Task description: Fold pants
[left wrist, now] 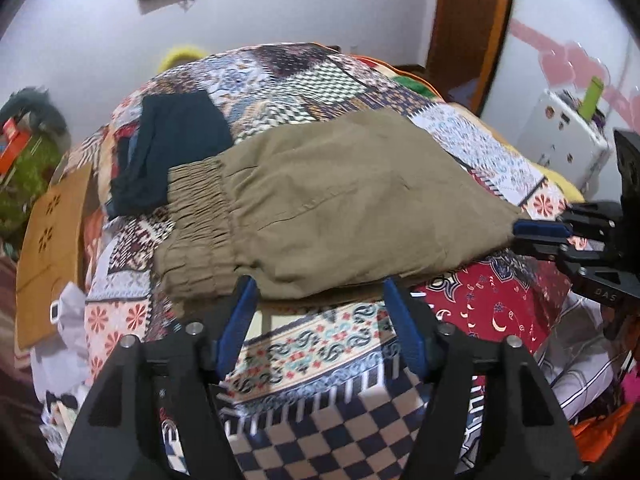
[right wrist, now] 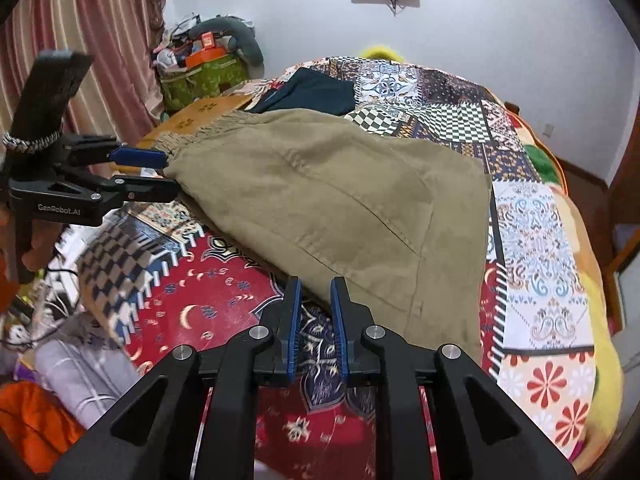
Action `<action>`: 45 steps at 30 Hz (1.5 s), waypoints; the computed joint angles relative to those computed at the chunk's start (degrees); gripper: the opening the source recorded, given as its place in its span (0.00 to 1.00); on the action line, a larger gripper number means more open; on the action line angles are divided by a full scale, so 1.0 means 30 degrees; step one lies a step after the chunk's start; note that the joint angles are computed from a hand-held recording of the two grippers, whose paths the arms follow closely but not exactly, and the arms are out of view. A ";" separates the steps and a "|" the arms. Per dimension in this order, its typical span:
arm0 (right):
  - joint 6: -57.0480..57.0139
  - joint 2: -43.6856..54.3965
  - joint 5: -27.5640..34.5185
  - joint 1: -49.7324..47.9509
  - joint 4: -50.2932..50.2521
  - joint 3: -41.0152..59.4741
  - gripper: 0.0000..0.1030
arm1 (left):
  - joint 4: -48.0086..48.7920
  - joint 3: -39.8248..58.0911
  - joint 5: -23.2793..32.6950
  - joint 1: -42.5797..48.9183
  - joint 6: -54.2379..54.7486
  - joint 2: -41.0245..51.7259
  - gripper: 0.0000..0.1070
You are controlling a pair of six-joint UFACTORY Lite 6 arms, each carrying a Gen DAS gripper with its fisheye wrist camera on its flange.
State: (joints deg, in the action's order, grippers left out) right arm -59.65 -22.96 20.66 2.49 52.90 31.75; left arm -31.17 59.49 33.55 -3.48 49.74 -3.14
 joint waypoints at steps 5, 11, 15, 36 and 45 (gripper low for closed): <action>0.0061 -0.0879 0.1530 -0.1087 0.0587 0.0174 0.20 | -0.0726 0.1621 0.1151 0.1609 0.0062 0.0626 0.65; -0.0842 0.0456 0.1772 -0.1111 0.2984 0.1863 0.42 | -0.1144 0.5001 0.2016 0.2002 -0.1096 0.2964 0.66; -0.1870 0.2318 0.1283 -0.0097 0.4813 0.3448 0.46 | -0.1204 0.7145 0.2547 0.1470 -0.1748 0.4604 0.66; -0.5485 0.7422 0.0334 0.0282 0.7939 0.3996 0.48 | 0.0369 0.5715 -0.0627 0.2029 -0.1723 0.7015 0.85; -0.4214 0.5061 0.1313 -0.3936 0.5409 0.1138 0.48 | -0.0026 0.4216 -0.1550 0.2398 -0.0880 0.5775 0.86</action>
State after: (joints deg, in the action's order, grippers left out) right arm -72.29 -7.78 24.60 -9.32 69.12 35.17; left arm -31.25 72.14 28.90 3.71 47.10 14.18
